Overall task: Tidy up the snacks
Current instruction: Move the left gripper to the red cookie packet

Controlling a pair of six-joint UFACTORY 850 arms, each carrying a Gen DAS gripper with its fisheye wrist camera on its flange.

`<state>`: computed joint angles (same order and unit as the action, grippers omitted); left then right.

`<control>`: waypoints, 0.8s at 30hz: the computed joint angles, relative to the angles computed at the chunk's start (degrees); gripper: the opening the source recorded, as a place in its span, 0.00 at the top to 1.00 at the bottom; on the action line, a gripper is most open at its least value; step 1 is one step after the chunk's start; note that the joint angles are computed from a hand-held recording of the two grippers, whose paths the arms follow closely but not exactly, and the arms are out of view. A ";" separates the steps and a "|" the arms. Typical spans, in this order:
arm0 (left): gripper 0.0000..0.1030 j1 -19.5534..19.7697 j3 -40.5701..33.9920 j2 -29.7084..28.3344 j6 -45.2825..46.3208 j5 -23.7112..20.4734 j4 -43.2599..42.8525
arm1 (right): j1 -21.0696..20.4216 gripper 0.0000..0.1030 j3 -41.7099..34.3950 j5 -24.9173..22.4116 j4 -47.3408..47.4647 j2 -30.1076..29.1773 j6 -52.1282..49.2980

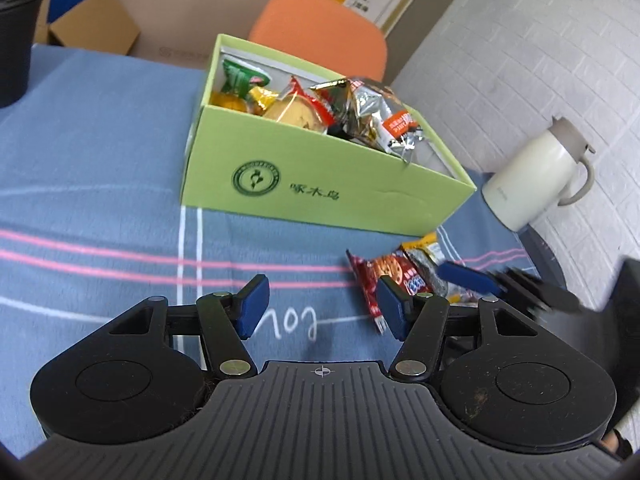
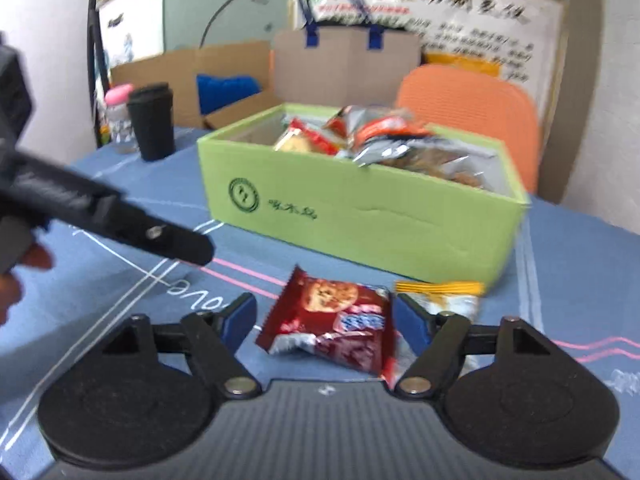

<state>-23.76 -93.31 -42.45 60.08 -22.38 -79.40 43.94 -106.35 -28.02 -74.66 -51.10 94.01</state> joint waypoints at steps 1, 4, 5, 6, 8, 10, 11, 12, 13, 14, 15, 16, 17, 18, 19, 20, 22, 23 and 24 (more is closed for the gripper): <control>0.57 -0.10 1.23 0.86 1.32 0.61 -0.96 | -0.05 0.19 -1.58 -1.20 2.72 -1.00 -3.18; 0.55 -0.39 4.03 2.73 4.70 2.81 -3.35 | -0.14 0.16 -2.28 -1.48 3.05 -2.04 -1.07; 0.55 -0.39 4.76 3.15 5.50 3.14 -3.96 | -0.15 0.16 -2.42 -1.07 2.84 -2.16 0.10; 0.55 -0.33 5.08 3.34 5.26 3.15 -3.89 | -0.19 0.16 -2.24 0.18 3.06 -2.01 0.87; 0.55 -0.13 5.68 3.61 4.07 2.68 -3.59 | 0.69 0.16 -2.57 0.91 3.41 -2.02 1.04; 0.54 0.33 7.63 4.73 7.69 2.19 -7.71 | 2.05 0.15 -3.14 -0.13 5.21 -2.20 -0.35; 0.54 0.59 8.87 5.46 9.74 2.04 -10.14 | 2.91 0.14 -2.33 -0.33 4.25 -1.72 1.82; 0.53 0.89 10.10 6.16 11.87 1.82 -12.77 | 3.68 0.14 -1.01 0.14 2.56 -0.97 4.98; 0.52 1.25 11.31 6.81 14.09 1.58 -15.50 | 4.52 0.13 0.36 0.44 0.63 -0.19 8.36; 0.52 1.51 12.40 7.43 15.98 1.53 -17.76 | 5.40 0.12 1.93 1.19 -2.21 0.68 11.84; 0.52 1.77 13.37 7.95 17.61 1.40 -19.61 | 6.11 0.11 2.82 1.97 -3.95 1.22 13.35; 0.52 2.02 14.04 8.31 18.47 1.16 -20.70 | 6.73 0.11 3.17 1.63 -4.67 1.54 13.33; 0.51 2.21 14.38 8.47 18.58 0.97 -21.01 | 7.41 0.11 2.99 -0.66 -5.53 1.58 13.09; 0.51 2.39 14.51 8.53 17.93 0.81 -20.45 | 7.87 0.11 2.64 -3.72 -6.78 1.51 12.92; 0.51 2.50 14.67 8.62 17.22 0.74 -19.94 | 7.84 0.11 1.98 -5.96 -6.86 1.30 11.87; 0.51 2.62 14.87 8.76 16.57 0.63 -19.54 | 7.35 0.11 1.12 -7.16 -6.32 0.89 10.43; 0.51 2.82 15.45 9.21 15.64 0.40 -18.93 | 5.48 0.11 -0.70 -5.68 -5.01 -0.24 7.70; 0.51 2.92 15.92 9.56 15.89 0.37 -19.29 | 4.53 0.11 -2.79 -4.78 -1.70 -1.53 3.83; 0.51 3.03 16.57 10.01 16.85 0.44 -20.35 | 3.56 0.11 -4.50 -3.14 1.41 -2.65 0.07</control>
<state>-20.74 -76.74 -32.44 76.92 -21.94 -99.76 47.51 -110.86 -31.16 -73.25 -53.75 94.08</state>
